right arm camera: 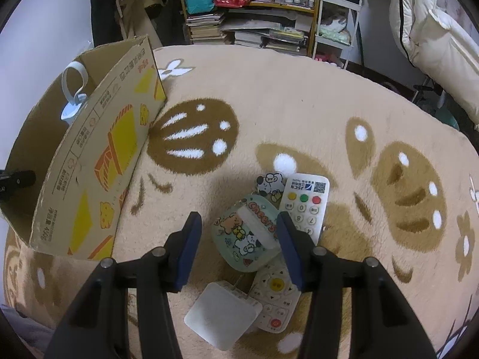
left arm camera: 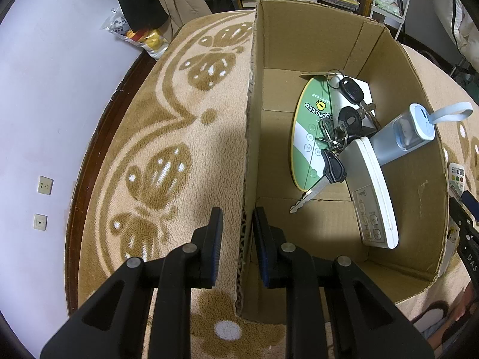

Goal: Organize rigid objects
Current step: 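Move the open right tool back over the remaining pile and hold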

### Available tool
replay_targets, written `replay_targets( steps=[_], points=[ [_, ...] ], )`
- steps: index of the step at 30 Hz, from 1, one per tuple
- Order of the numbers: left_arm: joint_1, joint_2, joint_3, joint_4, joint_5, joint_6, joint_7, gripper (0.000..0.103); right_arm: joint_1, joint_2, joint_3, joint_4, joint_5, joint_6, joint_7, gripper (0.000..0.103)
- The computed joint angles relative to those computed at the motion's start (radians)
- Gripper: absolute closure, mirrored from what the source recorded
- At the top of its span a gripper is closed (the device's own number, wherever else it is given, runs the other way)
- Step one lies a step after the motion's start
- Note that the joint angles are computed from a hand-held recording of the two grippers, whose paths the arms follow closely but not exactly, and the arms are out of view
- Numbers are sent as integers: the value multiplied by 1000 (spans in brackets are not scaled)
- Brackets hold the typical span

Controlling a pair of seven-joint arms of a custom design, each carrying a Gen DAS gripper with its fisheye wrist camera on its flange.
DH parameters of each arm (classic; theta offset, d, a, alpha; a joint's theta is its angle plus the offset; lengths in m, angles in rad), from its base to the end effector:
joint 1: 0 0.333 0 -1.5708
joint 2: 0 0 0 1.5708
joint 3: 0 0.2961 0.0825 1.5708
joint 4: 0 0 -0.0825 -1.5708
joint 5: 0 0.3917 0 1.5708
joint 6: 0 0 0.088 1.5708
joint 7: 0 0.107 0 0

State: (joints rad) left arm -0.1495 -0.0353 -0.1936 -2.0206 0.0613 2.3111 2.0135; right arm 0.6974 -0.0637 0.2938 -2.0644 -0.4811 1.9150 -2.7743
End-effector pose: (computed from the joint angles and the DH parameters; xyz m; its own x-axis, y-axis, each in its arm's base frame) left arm 0.5477 -0.1953 0.4760 -0.7000 -0.6875 -0.1930 -0.6390 0.7238 -0.2604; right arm 0.3197 0.4314 0.4378 -0.6833 -0.7290 -0.0392 -0.6384 0.6227 -0.4525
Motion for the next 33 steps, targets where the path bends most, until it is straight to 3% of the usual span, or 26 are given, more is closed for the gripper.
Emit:
replay_targets(
  steps=[4, 8, 15, 16, 22, 31, 32, 33],
  points=[
    [0, 0, 0, 1, 0, -2, -2, 82, 1, -11, 0, -10, -6, -3, 6, 47],
    [0, 1, 0, 2, -1, -3, -2, 82, 5, -19, 7, -2, 6, -80, 40, 47],
    [-1, 1, 0, 2, 0, -4, -6, 82, -5, -60, -1, -75, 25, 41, 54, 47],
    [-1, 2, 0, 3, -1, -4, -5, 82, -7, -55, -2, -73, 27, 54, 46, 43],
    [-1, 4, 0, 5, -3, -7, -6, 82, -10, 0, -5, -23, 28, 33, -7, 34],
    [-2, 5, 0, 7, 1, -5, -6, 82, -4, 40, -6, 12, 20, -13, -8, 38],
    [-2, 5, 0, 6, 0, -5, -6, 82, 0, 46, -3, 24, 6, -39, 11, 72],
    [-3, 5, 0, 6, 0, -5, -6, 82, 5, 52, 1, 42, -16, -76, 35, 76]
  ],
)
